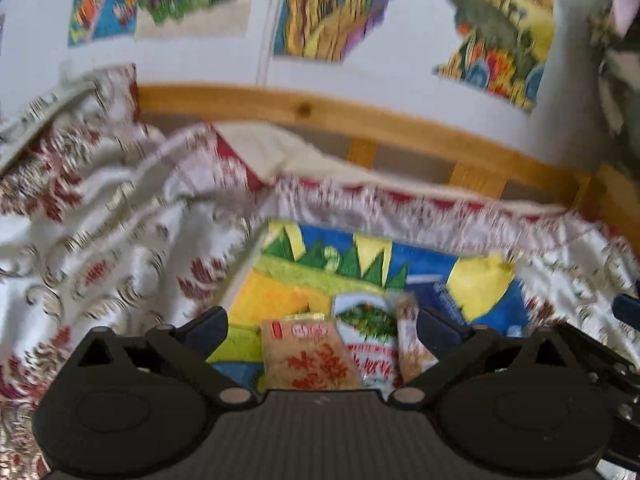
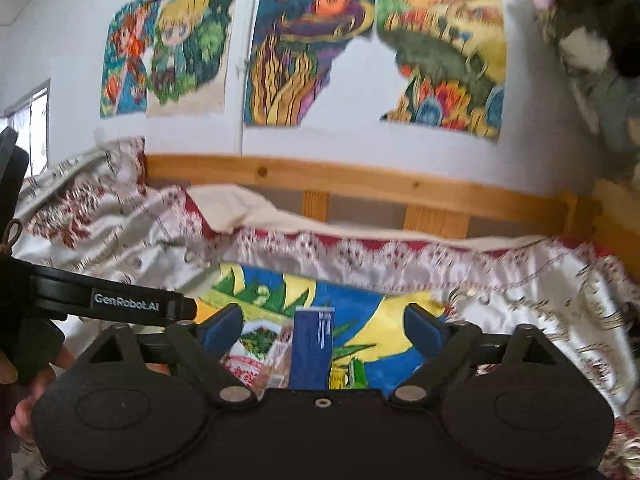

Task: Organize snacks
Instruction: 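Lower the rice-cracker packet into the tin box with the left gripper while the right lowers the blue packet, then open both grippers and lift both tools back from the tin box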

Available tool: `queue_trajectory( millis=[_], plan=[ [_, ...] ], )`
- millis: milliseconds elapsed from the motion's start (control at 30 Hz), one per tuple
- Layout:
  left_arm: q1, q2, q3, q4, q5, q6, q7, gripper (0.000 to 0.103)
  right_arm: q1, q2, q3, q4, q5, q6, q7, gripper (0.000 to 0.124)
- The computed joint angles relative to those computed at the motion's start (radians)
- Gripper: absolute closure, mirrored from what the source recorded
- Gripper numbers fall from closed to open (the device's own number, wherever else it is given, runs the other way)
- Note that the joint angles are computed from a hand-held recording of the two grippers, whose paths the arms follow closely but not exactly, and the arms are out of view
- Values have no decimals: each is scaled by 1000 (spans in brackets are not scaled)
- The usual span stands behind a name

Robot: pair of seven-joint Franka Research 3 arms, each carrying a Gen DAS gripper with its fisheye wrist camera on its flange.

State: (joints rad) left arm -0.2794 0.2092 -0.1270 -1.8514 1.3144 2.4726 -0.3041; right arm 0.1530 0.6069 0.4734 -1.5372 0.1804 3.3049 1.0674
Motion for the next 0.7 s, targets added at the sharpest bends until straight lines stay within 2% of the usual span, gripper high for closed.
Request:
queue_trajectory(
  millis=[167,333,367,500,633,700],
  plan=[
    [-21,-108,-30,-86,111,-75,-106,0,-164,-110,158,-176,-40,97,60,22],
    [-25,-216,-95,-197,184,-131,-184,0,-410,-206,375,-374,-163,188,221,22],
    [-28,-235,-110,-220,192,-149,-199,0,-445,-228,401,-411,-185,208,253,22],
    [-47,-294,-168,-289,188,-229,-224,0,-562,-329,469,-561,-284,311,392,22],
    [-66,-341,-208,-341,177,-277,-246,0,-635,-435,484,-673,-386,376,544,22],
    [-73,-360,-223,-362,168,-292,-248,0,-643,-485,471,-719,-409,400,602,22]
  ],
)
